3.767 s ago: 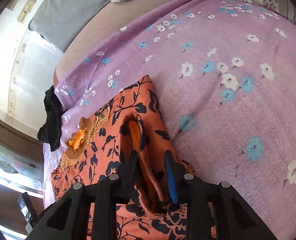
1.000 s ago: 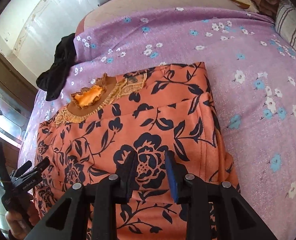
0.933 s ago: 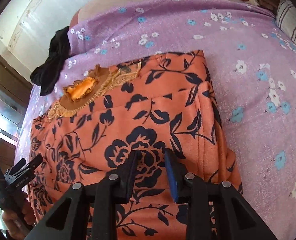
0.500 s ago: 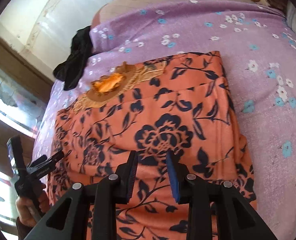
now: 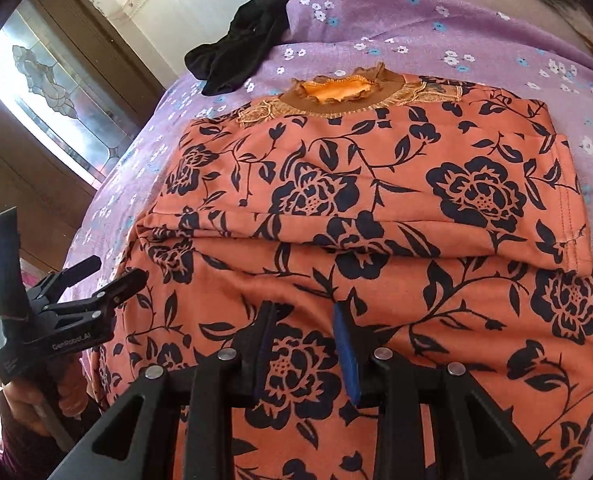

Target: Fold small clothes

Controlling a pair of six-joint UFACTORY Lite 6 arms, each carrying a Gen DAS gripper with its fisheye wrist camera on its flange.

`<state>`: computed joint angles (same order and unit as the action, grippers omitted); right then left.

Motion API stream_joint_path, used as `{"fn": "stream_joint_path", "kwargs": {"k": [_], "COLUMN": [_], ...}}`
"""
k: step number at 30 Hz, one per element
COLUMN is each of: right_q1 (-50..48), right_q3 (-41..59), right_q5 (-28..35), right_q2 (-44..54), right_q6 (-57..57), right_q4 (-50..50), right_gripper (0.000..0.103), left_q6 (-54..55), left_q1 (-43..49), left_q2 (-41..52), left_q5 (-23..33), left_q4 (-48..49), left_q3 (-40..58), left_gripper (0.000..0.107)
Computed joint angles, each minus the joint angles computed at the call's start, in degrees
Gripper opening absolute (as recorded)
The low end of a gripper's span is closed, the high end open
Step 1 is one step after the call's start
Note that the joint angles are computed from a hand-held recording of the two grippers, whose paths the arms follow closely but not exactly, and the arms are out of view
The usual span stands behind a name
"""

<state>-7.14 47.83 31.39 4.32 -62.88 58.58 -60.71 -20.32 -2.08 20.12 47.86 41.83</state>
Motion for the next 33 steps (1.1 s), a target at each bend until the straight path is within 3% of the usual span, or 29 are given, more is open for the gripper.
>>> {"fn": "stream_joint_path", "kwargs": {"k": [2,6,12,14,15,16,23,25,28,33], "right_q1": [-0.6,-5.4,-21.3,-28.2,-32.2,-36.0,-53.8,-57.2,-59.9,-59.1], "right_q3": [-4.2,-11.4,-20.2,-21.2,-21.4,-20.9,-11.1,-8.3,-5.6,-6.2], "right_q5": [-0.6,1.8,12.4,15.6,17.3,19.0,25.2,26.5,27.6,26.0], "right_q2": [-5.5,-15.4,-28.7,-31.6,-32.8,-33.0,-19.7,-14.7,-9.2,-5.2], "right_q6": [0.6,5.5,1.9,-1.0,-3.4,-5.4,-10.4,-10.5,-10.4,-9.4], "right_q4": [-2.1,-12.4,-19.7,-20.7,-20.2,-20.1,-21.1,-20.6,-20.0,-21.9], "right_gripper": [0.033,0.032,0.034,0.053,0.067,0.068,0.068,0.068,0.068,0.068], "left_q6": [-4.5,-2.7,3.2,7.4,10.4,13.5,34.0,37.5,46.7,54.0], "left_q1": [-2.4,-5.9,-7.8,-5.1,-3.1,-1.2,13.3,17.4,24.3,30.9], "left_q2": [-4.7,-12.3,-26.6,-30.2,-31.4,-32.2,-37.6,-38.4,-39.0,-43.2], "left_q5": [1.5,3.5,8.5,9.7,9.9,10.2,13.5,14.2,14.7,17.2], "left_q4": [3.3,-1.1,-8.2,-11.2,-13.1,-15.3,-29.6,-31.4,-37.4,-39.3], "left_q3": [-5.3,-13.3,-21.9,-22.8,-23.0,-23.1,-24.0,-24.2,-24.7,-27.6], "left_gripper": [0.103,0.103,0.103,0.103,0.103,0.103,0.103,0.098,0.087,0.086]}}
